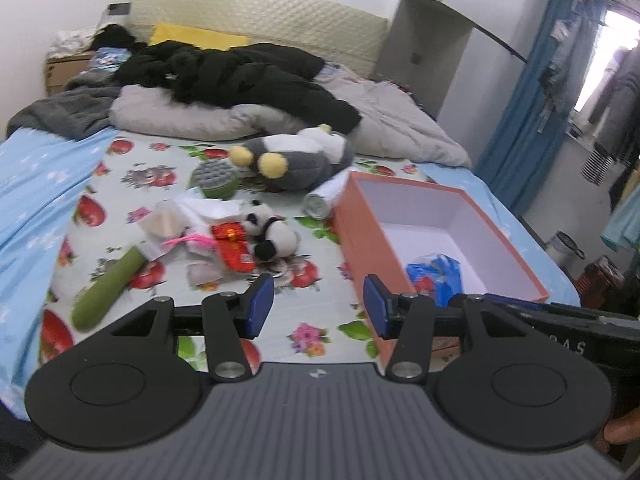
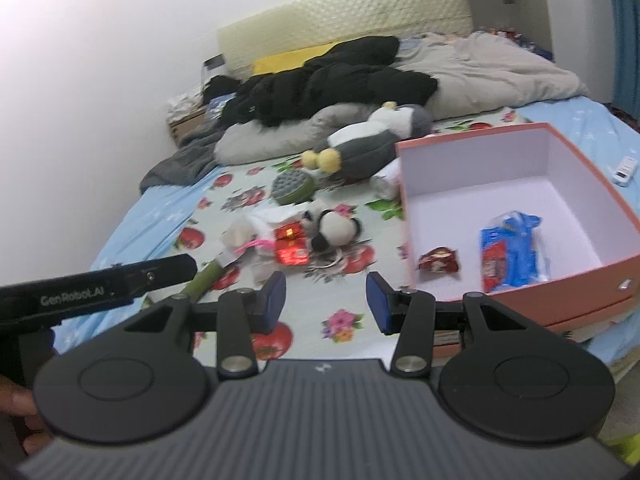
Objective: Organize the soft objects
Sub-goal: 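Move the right gripper to the red candy packet and grasp it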
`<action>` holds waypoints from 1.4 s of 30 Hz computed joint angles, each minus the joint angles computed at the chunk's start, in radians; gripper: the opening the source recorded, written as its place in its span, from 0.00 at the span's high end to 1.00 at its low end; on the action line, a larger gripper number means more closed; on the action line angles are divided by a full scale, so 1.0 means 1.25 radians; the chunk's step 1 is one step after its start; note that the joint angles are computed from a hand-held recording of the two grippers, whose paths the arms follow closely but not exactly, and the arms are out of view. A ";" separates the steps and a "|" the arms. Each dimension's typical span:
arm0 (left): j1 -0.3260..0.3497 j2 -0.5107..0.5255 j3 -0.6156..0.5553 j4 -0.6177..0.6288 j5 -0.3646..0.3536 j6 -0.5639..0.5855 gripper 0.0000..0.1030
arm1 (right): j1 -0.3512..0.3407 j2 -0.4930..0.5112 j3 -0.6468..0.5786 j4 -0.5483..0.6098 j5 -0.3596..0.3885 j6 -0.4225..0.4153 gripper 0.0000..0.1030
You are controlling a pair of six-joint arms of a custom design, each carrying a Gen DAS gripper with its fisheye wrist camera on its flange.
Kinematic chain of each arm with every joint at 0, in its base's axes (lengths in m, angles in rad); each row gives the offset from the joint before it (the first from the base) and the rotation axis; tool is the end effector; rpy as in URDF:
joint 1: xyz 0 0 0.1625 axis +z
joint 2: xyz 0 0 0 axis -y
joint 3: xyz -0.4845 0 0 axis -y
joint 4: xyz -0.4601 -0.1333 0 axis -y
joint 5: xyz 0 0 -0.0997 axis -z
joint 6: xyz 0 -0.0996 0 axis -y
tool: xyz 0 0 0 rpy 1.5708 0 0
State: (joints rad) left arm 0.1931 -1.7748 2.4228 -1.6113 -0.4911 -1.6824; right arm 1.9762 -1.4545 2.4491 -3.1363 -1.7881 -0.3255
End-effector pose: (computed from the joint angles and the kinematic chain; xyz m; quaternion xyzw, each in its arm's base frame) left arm -0.2753 -0.2791 0.2638 0.0277 0.8324 -0.4796 0.2763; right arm 0.2776 -0.3633 0.2300 0.3124 -0.9018 0.2839 0.0928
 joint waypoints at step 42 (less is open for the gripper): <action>0.540 0.133 0.086 -0.926 -0.037 0.736 0.46 | -0.035 0.423 -0.273 0.039 0.039 0.050 0.53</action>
